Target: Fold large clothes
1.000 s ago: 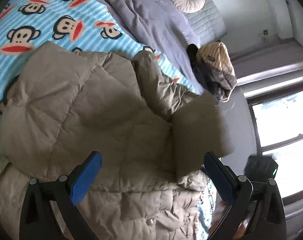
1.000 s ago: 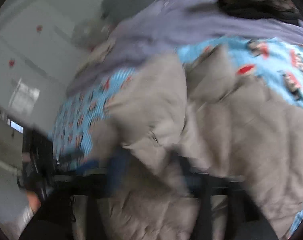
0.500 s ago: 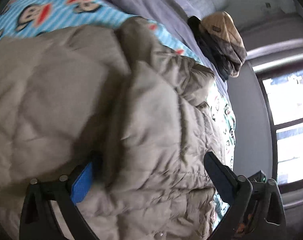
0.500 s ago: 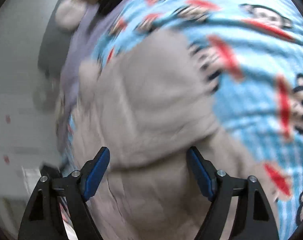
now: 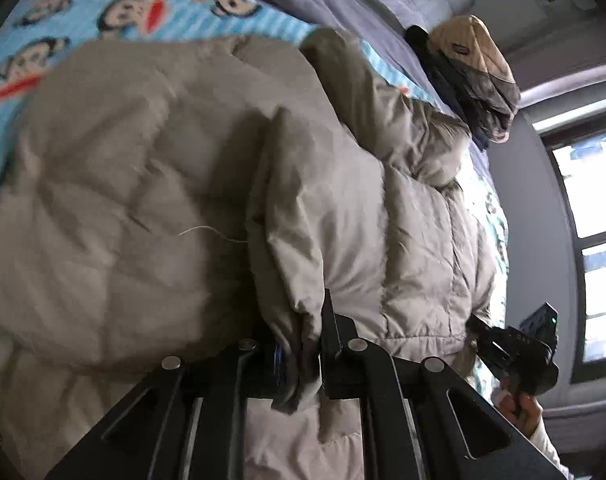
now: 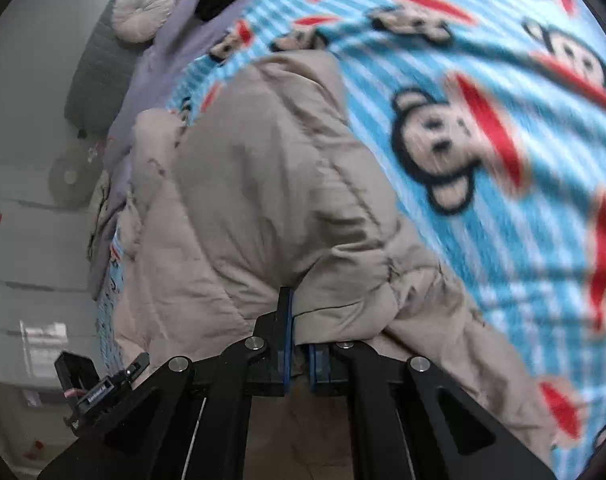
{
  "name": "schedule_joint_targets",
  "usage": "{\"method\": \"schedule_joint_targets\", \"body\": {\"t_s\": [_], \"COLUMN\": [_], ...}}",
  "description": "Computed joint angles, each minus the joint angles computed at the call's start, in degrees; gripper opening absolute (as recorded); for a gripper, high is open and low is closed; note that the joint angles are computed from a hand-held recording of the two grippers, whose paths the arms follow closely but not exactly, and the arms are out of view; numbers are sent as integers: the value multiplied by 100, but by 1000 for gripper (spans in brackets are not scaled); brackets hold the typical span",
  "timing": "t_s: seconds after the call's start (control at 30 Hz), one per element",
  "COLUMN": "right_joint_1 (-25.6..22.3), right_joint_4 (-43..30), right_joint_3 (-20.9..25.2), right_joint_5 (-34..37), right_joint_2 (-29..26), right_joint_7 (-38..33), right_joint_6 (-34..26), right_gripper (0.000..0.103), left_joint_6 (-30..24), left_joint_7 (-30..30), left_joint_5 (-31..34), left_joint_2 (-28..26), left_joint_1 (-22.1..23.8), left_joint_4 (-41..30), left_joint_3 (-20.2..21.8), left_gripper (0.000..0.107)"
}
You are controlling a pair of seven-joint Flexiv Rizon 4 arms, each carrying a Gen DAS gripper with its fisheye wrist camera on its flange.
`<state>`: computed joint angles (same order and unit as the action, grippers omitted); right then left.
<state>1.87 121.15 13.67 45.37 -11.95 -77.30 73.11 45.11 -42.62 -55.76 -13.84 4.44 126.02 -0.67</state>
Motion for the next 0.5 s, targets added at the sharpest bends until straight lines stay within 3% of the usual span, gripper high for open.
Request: {"method": "schedule_joint_targets", "body": {"t_s": [0.2,0.3,0.37,0.43,0.5], "right_joint_1": [53,203,267,354,594], "right_joint_4": [180,115,124,201,345], "right_joint_3": [-25,-77,-62,-118,-317], "right_joint_5": [-125,-337,-442,-802,-1831], "right_joint_2": [198,132,88,133,325], "right_joint_7": [120,370,484,747,1426], "right_joint_6": [-8,65,142,75,-316], "right_gripper": [6,6,7,10,15], "left_joint_6": [759,449,594,1174,1553], "left_joint_7": [-138,210,383,147,-230], "left_joint_5": [653,385,249,730,1368], "left_joint_2": [476,648,599,372,51], "left_joint_1": [-89,-1,-155,-374,-489], "left_joint_4": [66,-1,-37,-86,-152], "left_joint_3": [186,182,62,12,23], "left_gripper": [13,13,13,13,13]}}
